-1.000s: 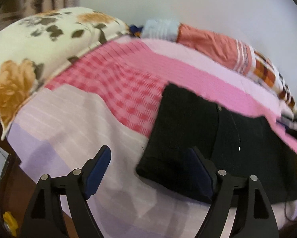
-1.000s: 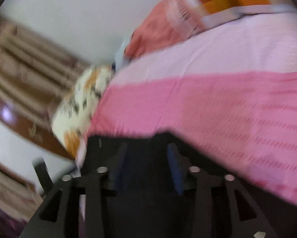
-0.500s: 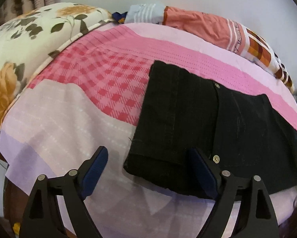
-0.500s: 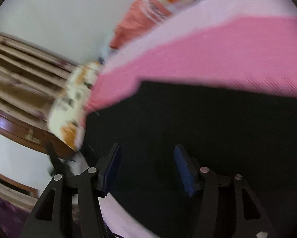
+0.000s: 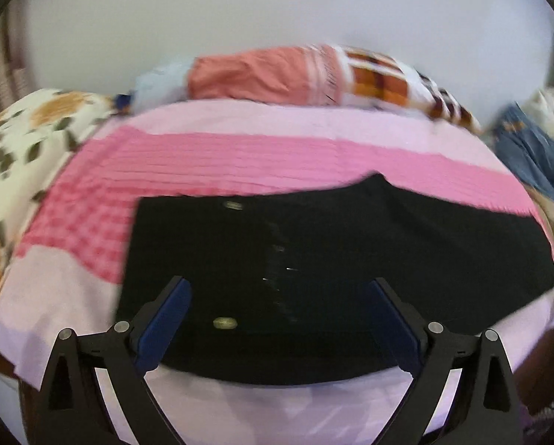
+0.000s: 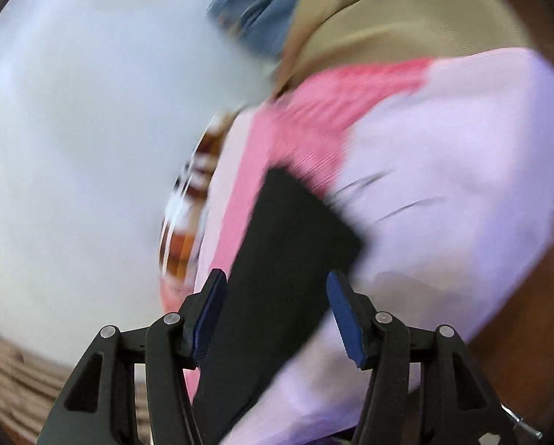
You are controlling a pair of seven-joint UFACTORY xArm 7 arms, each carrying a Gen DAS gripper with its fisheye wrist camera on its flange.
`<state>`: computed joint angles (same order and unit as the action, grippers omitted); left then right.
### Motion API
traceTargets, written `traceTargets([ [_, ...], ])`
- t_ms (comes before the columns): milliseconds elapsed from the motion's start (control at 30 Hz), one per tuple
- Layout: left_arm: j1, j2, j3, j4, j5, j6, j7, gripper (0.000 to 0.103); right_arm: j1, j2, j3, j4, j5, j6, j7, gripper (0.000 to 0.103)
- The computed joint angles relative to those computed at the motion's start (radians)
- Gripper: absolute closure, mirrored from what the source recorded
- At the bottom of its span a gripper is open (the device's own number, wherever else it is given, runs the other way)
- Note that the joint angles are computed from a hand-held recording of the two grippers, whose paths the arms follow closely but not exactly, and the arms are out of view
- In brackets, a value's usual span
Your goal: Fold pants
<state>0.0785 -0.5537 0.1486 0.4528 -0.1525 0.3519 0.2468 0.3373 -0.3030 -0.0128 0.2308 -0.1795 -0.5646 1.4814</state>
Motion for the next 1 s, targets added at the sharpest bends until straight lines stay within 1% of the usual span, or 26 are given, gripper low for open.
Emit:
traceTargets([
  [33,-0.024,0.010,0.004,0.002,-0.018,-0.002,0.002,0.007,-0.013,-0.011,0.004,-0.042,0.024,-0.052,-0.003,0.048],
  [67,-0.085,0.021,0.040,0.005,-0.068,-0.002,0.033,0.007,-0.018,-0.011,0.002,-0.057,0.027,-0.074,0.001,0.048],
  [100,-0.109,0.028,0.047,0.002,-0.095,-0.006,0.042,0.007,-0.020,-0.008,-0.018,-0.070,0.006,-0.097,0.011,0.048],
  [133,-0.123,0.035,0.041,0.003,-0.112,0.000,0.040,0.007,-0.024,0.009,-0.016,-0.076,0.005,-0.131,0.016,0.048],
  [200,-0.131,0.067,0.014,0.020,-0.123,0.023,0.020,0.007,-0.036,0.063,-0.015,-0.068,-0.019,-0.224,0.023,0.048],
  [267,-0.128,0.088,-0.013,0.031,-0.122,0.042,-0.001,0.007,-0.044,0.163,0.016,-0.024,-0.020,-0.356,0.032,0.048],
  [300,-0.131,0.091,-0.020,0.032,-0.125,0.046,-0.006,0.007,-0.056,0.207,0.016,0.003,-0.057,-0.405,0.055,0.048],
  [333,-0.131,0.095,-0.030,0.034,-0.125,0.047,-0.014,0.007,-0.067,0.227,0.024,0.028,-0.089,-0.413,0.075,0.048],
  [400,-0.123,0.097,-0.051,0.036,-0.108,0.047,-0.034,0.007,-0.094,0.267,0.037,0.091,-0.169,-0.381,0.115,0.049],
  [433,-0.123,0.097,-0.054,0.034,-0.104,0.046,-0.035,0.007,-0.112,0.280,0.041,0.127,-0.226,-0.326,0.139,0.050],
  [500,-0.131,0.098,-0.047,0.027,-0.102,0.033,-0.021,0.007,-0.137,0.296,0.055,0.174,-0.285,-0.233,0.177,0.053],
  [567,-0.124,0.109,-0.057,0.018,-0.087,0.011,-0.026,0.007,-0.152,0.335,0.072,0.189,-0.274,-0.255,0.184,0.053],
  [600,-0.123,0.116,-0.056,0.017,-0.083,0.009,-0.027,0.007,-0.159,0.337,0.080,0.197,-0.273,-0.235,0.186,0.053],
  [633,-0.130,0.127,-0.049,0.019,-0.089,0.007,-0.021,0.007,-0.167,0.323,0.084,0.207,-0.289,-0.173,0.196,0.053],
  [667,-0.136,0.137,-0.041,0.019,-0.097,0.005,-0.015,0.007,-0.172,0.309,0.088,0.209,-0.298,-0.130,0.211,0.057],
  [733,-0.139,0.155,-0.033,0.021,-0.111,0.004,-0.011,0.007,-0.165,0.262,0.098,0.168,-0.241,-0.086,0.204,0.062],
  [767,-0.146,0.163,-0.023,0.024,-0.125,0.008,-0.002,0.007,-0.149,0.221,0.109,0.145,-0.162,-0.037,0.164,0.062],
  [800,-0.146,0.169,-0.021,0.024,-0.136,0.008,-0.001,0.007,-0.172,0.199,0.140,0.131,-0.125,-0.030,0.146,0.062],
  [833,-0.148,0.168,-0.017,0.021,-0.148,0.005,0.006,0.007,-0.166,0.208,0.129,0.129,-0.129,-0.065,0.141,0.060],
  [867,-0.163,0.165,-0.001,0.017,-0.175,-0.006,0.026,0.007,-0.133,0.228,0.076,0.136,-0.174,-0.095,0.156,0.060],
  [900,-0.172,0.163,0.007,0.014,-0.194,-0.011,0.042,0.007,-0.134,0.242,0.064,0.150,-0.218,-0.097,0.178,0.060],
  [967,-0.184,0.170,0.018,0.015,-0.224,-0.020,0.067,0.007,-0.141,0.274,0.063,0.166,-0.246,-0.133,0.190,0.060],
  [1000,-0.192,0.172,0.025,0.014,-0.242,-0.028,0.082,0.007,-0.148,0.283,0.063,0.185,-0.286,-0.106,0.219,0.060],
])
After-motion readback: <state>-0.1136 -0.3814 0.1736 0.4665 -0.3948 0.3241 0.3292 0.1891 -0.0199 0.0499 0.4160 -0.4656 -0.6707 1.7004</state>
